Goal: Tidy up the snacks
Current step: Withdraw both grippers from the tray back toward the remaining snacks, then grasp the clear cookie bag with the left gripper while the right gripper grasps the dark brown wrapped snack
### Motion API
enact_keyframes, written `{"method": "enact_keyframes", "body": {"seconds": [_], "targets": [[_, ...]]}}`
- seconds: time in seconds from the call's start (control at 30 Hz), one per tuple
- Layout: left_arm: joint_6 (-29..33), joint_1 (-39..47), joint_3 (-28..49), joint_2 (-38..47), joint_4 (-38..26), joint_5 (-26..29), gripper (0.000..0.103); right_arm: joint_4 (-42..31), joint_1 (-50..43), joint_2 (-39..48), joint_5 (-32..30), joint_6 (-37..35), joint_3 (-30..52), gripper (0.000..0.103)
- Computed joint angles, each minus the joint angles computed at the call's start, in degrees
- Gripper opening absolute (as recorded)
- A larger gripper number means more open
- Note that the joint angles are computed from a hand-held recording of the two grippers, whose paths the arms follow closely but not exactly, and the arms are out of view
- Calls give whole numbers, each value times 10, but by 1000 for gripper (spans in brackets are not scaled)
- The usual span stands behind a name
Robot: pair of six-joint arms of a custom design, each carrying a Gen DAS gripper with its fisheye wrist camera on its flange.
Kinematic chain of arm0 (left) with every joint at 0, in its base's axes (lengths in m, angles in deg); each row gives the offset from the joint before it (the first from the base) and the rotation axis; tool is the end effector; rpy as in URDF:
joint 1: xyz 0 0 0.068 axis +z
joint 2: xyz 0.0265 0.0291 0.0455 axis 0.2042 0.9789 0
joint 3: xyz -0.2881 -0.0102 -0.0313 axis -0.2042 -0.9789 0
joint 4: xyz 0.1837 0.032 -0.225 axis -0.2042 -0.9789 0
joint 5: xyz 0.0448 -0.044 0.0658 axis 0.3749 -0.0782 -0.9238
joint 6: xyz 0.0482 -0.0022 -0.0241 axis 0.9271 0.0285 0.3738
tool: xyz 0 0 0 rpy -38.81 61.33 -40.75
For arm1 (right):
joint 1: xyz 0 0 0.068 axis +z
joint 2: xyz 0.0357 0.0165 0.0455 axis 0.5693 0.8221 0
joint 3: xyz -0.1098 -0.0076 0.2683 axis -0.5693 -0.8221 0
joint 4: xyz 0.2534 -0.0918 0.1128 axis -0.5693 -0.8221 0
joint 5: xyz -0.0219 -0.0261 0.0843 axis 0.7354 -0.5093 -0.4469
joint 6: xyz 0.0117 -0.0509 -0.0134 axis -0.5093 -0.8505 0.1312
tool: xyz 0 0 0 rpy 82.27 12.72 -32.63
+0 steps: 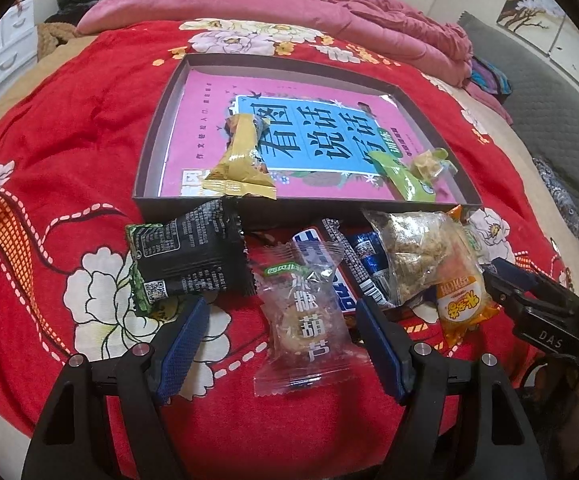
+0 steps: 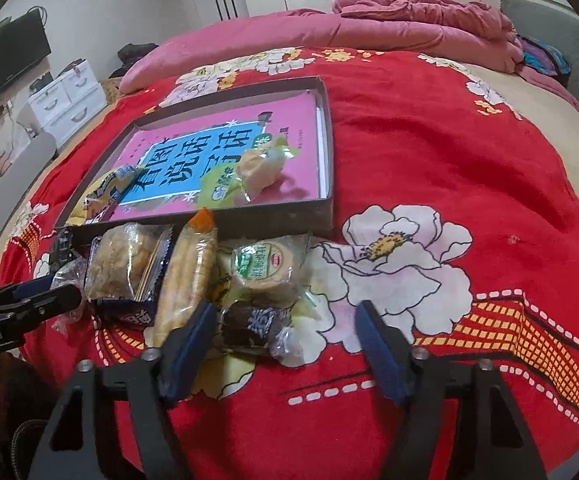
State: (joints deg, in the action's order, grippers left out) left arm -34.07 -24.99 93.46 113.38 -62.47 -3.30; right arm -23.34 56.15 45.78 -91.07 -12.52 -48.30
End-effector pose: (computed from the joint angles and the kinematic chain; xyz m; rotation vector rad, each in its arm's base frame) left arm 0.2004 -0.1377 0.0187 -0.3429 2.5432 -0.2006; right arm 0.2868 0.1190 0.0060 -0.5074 2.4823 0.3698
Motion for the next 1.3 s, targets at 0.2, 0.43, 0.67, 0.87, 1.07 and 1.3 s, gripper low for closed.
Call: {"method": "enact_keyframes", "body": {"seconds": [0.2,0.43,0.67,0.87,1.07,1.3], "targets": [[0,0,8,10,-2,-1,77,-7,5,4,-14,-7,3,50],[-3,2,12,19,5,2,77,-16,13,12,-3,-14,10,39],[-1,11,6,26,27,24,44,-9,7,0,-11,-9,0,37],[8,2,6,20,24,27,38,-2,0,-13,-18,-7,-11,37],[9,-5,-22,-16,46,20,37,4,-11,-26,-38,0,-23,37],[7,-19,-45,-64,48,-11,37,24,-19,-49,-34,5,-46,36]]}}
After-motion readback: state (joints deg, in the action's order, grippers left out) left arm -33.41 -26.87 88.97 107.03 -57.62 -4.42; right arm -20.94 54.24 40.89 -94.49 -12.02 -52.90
